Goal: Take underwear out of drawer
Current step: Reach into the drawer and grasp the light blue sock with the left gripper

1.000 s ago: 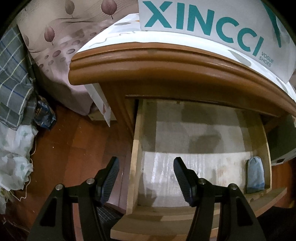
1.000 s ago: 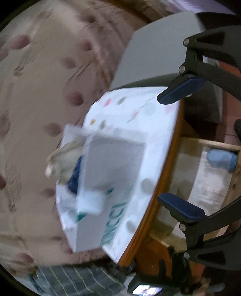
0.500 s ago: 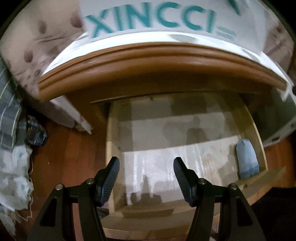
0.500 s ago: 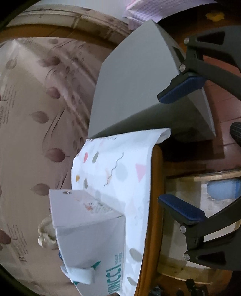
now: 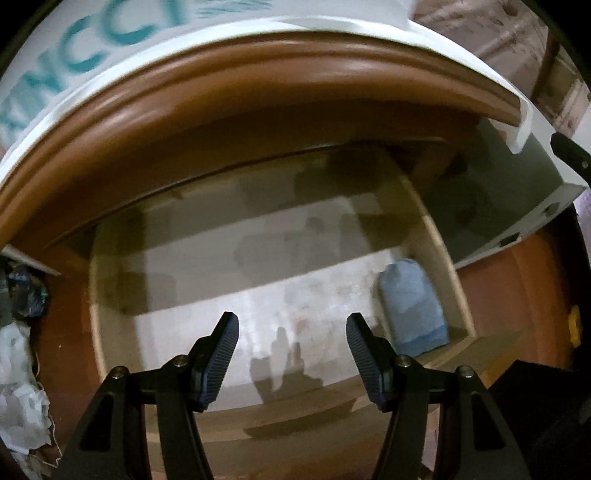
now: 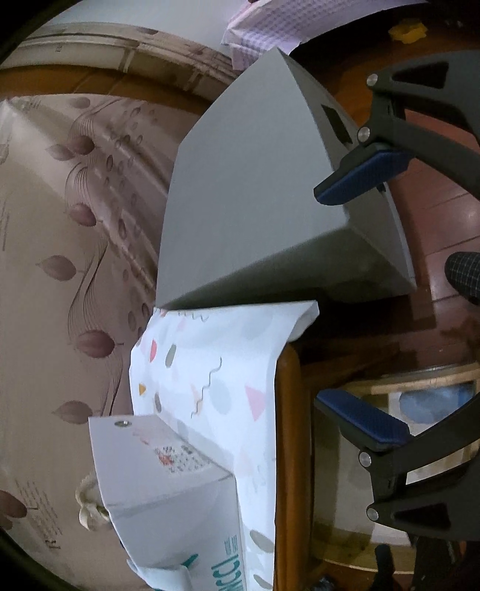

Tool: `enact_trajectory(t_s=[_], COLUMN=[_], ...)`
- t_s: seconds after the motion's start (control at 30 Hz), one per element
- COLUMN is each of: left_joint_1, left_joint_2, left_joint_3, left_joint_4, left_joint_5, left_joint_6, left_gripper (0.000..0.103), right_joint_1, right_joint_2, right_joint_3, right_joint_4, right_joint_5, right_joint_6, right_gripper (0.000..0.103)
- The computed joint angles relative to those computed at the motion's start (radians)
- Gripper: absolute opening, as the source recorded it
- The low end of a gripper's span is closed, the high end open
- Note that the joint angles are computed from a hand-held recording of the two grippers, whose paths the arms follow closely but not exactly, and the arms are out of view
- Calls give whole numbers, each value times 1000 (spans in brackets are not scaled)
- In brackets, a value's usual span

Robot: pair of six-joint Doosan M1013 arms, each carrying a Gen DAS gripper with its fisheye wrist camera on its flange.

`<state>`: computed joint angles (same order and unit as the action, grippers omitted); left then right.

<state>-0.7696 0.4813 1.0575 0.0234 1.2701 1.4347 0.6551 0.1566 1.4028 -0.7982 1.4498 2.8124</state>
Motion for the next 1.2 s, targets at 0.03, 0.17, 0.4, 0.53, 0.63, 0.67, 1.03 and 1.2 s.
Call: enact_trajectory(t_s=[0.03, 0.17, 0.4, 0.53, 0.63, 0.67, 1.03, 1.2], left_joint_1=[-4, -13, -6, -5, -3, -3, 0, -5], left_joint_2=[10, 57, 104, 128, 154, 160, 233, 271], left_joint_3=[-13, -67, -108, -133, -156, -159, -229, -275], left_joint_4=[-5, -48, -181, -235, -266, -278, -335, -336], left_joint_5=[12, 76, 153, 185, 234, 244, 362, 414], left_joint_6=[4, 9, -12, -40, -74, -82, -187, -212], left_gripper=[62, 62, 62, 62, 62, 62, 62, 62], right_joint_1=[-1, -4, -10, -15, -16, -15, -17, -21], right_joint_2=[-1, -9, -20, -26, -28, -27, -18, -16], right_joint_3=[1, 7, 16, 21, 22, 22, 13, 11], right_joint_4=[1, 9, 13, 27, 29, 28, 51, 70], right_joint_5=[0, -6, -14, -21, -24, -24, -41, -48], right_joint_6=[4, 19, 52, 64, 69, 66, 19, 13], right_gripper=[99, 99, 99, 99, 99, 99, 99, 99])
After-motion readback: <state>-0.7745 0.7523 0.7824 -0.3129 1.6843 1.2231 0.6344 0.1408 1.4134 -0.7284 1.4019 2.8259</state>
